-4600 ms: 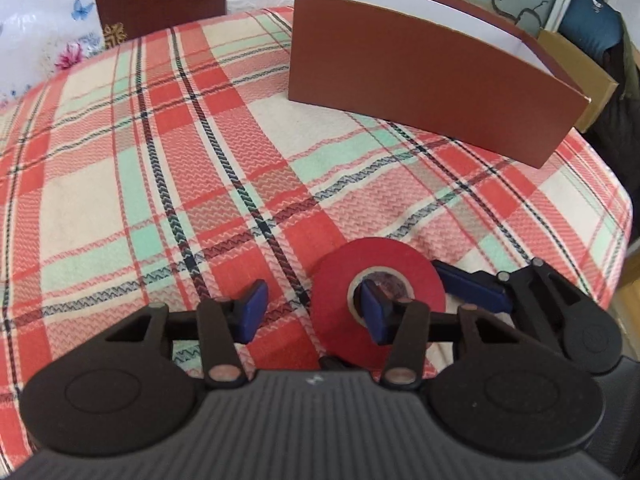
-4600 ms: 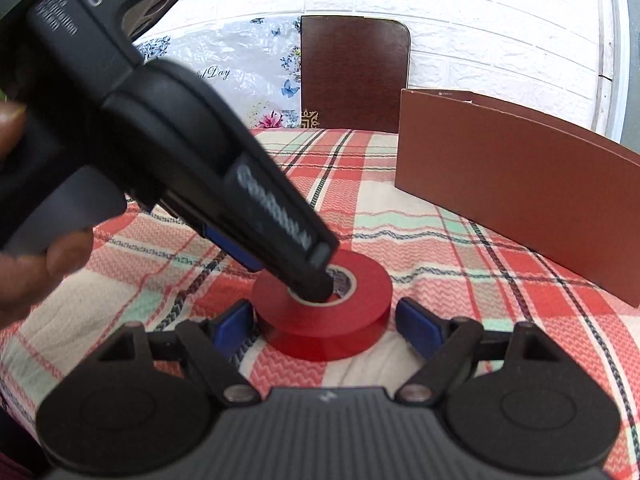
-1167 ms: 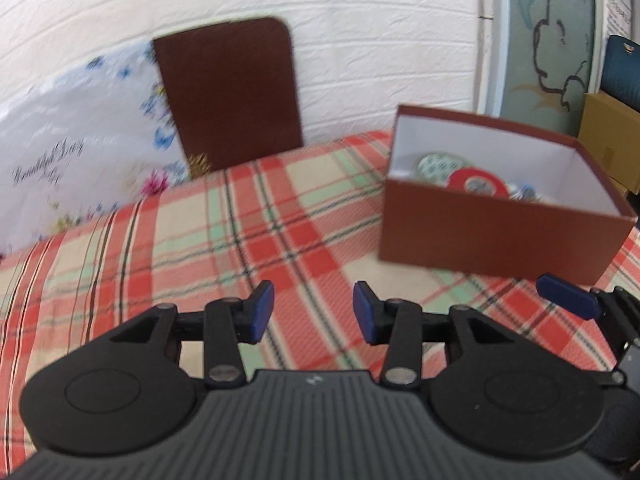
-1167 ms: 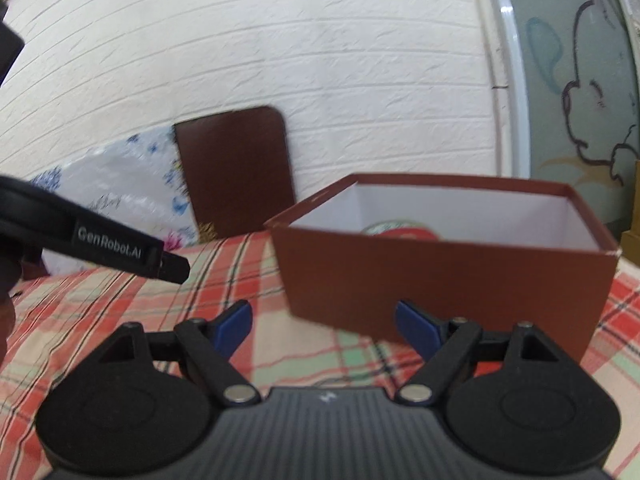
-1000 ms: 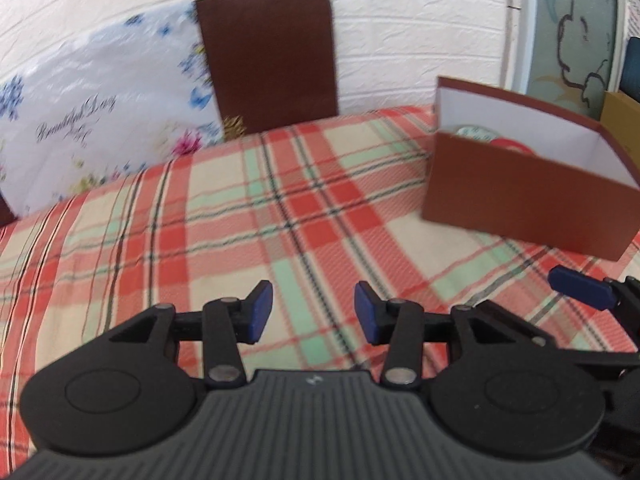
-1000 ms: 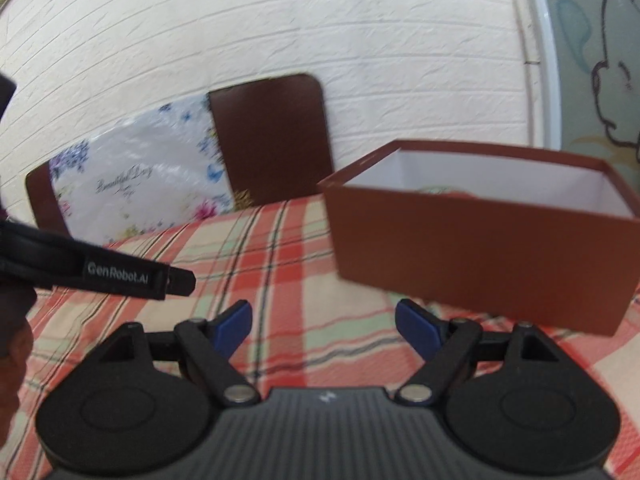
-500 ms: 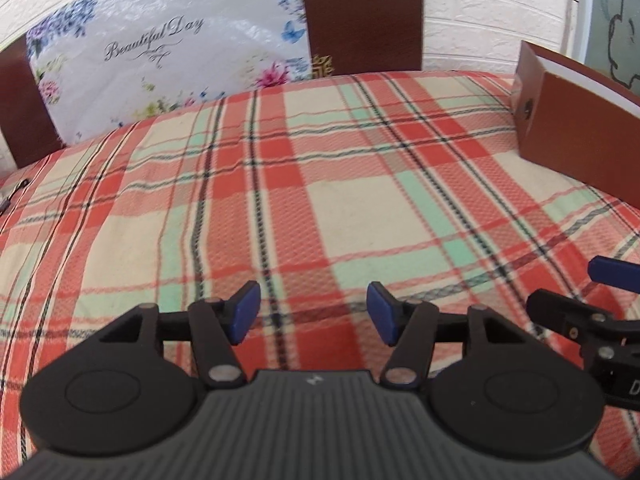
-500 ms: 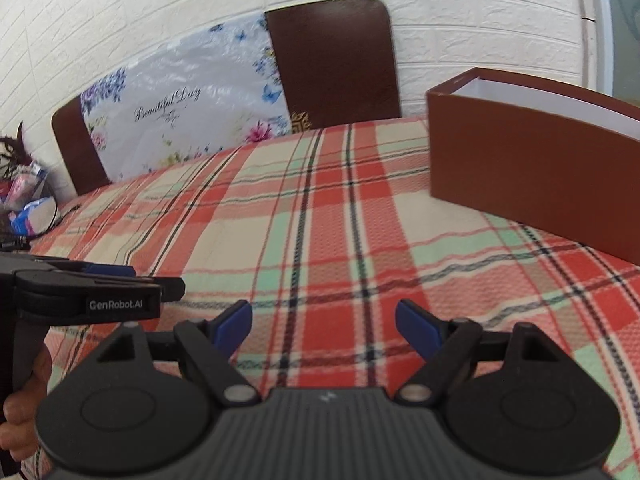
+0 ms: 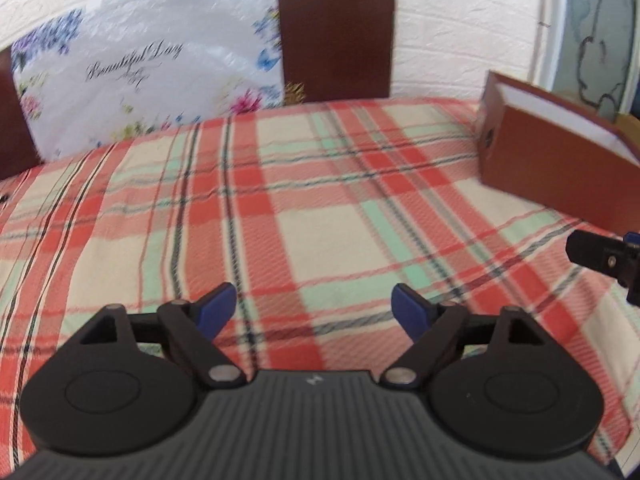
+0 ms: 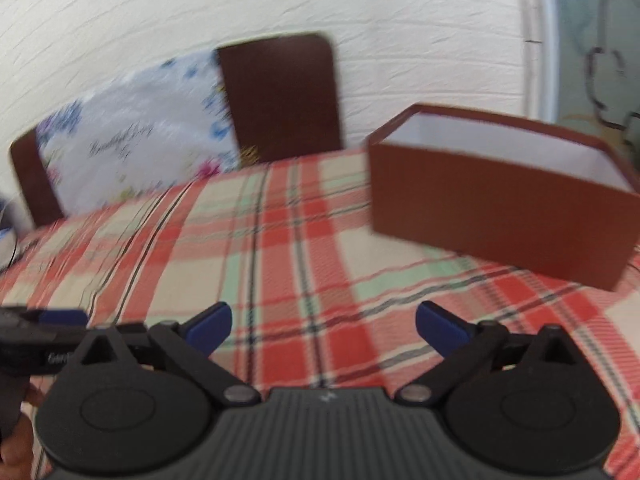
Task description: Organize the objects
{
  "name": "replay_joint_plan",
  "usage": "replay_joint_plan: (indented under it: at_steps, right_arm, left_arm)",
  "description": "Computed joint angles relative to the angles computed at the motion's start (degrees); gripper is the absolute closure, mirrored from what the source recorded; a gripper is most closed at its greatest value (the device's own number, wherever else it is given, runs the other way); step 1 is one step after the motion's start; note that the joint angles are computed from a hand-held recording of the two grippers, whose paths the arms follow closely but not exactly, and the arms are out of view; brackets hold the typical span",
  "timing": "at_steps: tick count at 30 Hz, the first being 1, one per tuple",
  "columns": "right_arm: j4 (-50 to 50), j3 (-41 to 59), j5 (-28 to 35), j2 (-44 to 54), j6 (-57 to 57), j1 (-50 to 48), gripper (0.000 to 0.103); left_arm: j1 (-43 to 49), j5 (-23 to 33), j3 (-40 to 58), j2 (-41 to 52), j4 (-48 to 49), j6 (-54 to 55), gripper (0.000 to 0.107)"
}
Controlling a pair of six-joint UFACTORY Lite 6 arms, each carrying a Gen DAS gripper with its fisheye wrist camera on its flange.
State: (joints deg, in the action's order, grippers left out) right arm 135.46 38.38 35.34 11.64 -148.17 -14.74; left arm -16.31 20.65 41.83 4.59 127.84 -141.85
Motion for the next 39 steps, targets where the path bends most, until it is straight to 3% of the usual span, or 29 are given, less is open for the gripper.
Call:
replay_joint_plan:
  at_steps: [6,14,17,27,39]
  right_arm:
    - [-3.55,-8.72,1.22,-11.50,2.85,-7.69,0.000]
    - [7.67,-16.64,1.00,-21.28,-4.94,-9.68,0.000]
    - [5.86,-17.75,1.98,-23.65,-3.26,-11.27,0.000]
    - [4.13,-14.97,1.66,-18.61,0.56,-12.23,0.000]
    - [2.16,-13.67,1.51,-15.57,1.28,-12.67,0.000]
  left_arm:
    - [-6.84,1.29,0.84,-4.58,-4.72,6.73,0.004]
    - [-13.42,4.92,2.56,-6.24,-17.79,19.52,0.004]
    - [-15.93,7.81,3.43,-5.87,-23.53,25.53,0.004]
    - [-19.99,10.59,3.42,-4.65,-31.08,32.45,0.004]
    - [-20.70,9.04,4.79,-2.42,-39.09,38.87,0.004]
